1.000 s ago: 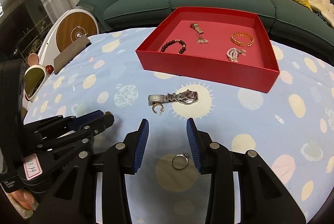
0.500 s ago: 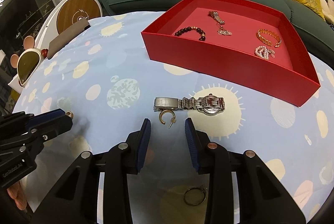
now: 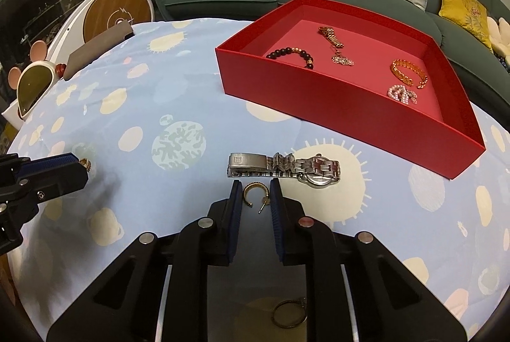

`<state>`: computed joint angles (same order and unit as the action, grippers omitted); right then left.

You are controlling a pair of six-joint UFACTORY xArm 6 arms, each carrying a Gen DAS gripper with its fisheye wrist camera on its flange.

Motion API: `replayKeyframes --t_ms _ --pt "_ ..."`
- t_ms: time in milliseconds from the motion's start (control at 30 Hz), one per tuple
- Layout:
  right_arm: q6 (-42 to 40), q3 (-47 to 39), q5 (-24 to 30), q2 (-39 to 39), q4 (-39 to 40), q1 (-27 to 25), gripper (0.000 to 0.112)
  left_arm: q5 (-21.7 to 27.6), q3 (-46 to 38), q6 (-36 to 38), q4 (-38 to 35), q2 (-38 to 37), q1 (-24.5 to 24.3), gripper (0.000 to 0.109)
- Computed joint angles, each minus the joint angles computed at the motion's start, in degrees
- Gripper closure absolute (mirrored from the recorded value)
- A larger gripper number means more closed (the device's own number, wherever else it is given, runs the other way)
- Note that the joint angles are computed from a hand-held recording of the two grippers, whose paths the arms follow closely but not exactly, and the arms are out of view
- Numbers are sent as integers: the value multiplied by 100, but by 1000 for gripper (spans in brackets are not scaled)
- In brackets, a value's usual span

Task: Organize jewelry
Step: 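Lift the hoop earring with the left tool toward the red tray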

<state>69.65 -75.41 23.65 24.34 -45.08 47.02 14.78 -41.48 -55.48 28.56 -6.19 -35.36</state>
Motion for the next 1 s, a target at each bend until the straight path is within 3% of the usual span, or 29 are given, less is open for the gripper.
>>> replayKeyframes --t_ms 267,700,1000 --pt "275 407 -46 -523 95 25 96 -82 -91 -21 -80 -51 9 91" --pt "2075 1540 -94 -2242 -1034 -126 96 -10 -707 -643 494 216 -258 91" --pt "2464 1792 -74 -2632 -1316 -309 96 -22 -1171 -871 691 506 -449 91"
